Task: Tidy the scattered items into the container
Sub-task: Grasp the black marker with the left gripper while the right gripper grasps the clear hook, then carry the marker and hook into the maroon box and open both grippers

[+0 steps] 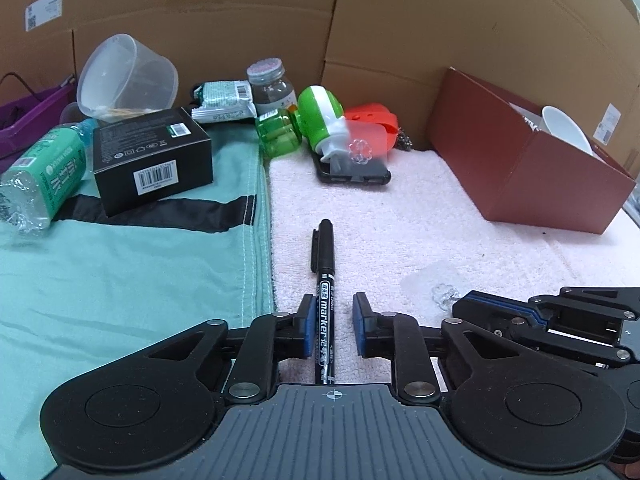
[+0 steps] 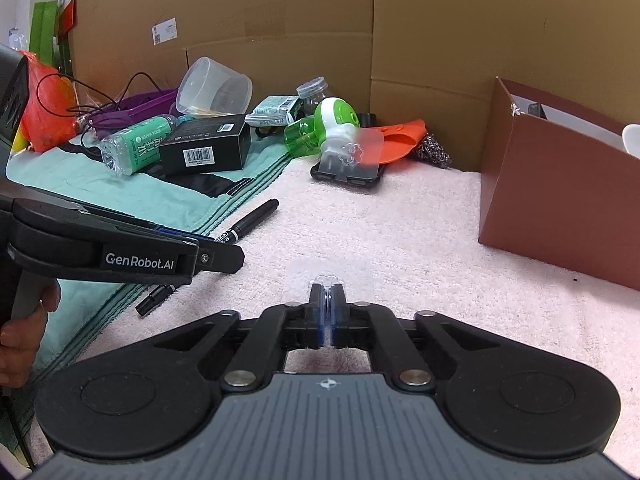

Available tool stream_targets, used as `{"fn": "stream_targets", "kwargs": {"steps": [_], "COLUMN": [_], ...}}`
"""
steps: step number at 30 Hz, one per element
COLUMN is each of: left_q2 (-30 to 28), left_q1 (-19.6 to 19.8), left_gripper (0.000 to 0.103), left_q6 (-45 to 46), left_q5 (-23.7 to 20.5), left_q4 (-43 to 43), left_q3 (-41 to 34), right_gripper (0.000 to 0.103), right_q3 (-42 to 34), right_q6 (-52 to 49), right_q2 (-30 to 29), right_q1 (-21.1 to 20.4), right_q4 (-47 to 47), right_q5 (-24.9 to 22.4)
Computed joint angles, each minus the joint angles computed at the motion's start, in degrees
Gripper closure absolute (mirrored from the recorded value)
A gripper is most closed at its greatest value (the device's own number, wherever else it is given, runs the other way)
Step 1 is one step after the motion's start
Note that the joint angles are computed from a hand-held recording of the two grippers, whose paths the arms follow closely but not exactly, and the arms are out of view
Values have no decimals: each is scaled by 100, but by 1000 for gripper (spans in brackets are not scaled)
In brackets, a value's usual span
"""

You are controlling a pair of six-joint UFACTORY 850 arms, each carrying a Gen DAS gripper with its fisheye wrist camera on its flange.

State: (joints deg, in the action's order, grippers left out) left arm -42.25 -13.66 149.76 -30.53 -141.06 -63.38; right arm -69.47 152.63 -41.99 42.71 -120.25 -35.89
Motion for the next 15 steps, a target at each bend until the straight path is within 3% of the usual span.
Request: {"fn": "stream_targets", "kwargs": {"steps": [3,15], "left_q2": [65,427], "left_q1": [-14,-110], "left_gripper": [99,100], "left_q6": [57,121], "left_q5": [52,-236], "left_q4": [-155,-79], "left_q3": [62,466], "right_gripper": [100,100], "right_q3": [98,583], "right_q6": [438,1042], "right_q2": [62,403], "right_q1": [-14,137], "right_q4": [-285,-583], "right_q5": [43,-393]}}
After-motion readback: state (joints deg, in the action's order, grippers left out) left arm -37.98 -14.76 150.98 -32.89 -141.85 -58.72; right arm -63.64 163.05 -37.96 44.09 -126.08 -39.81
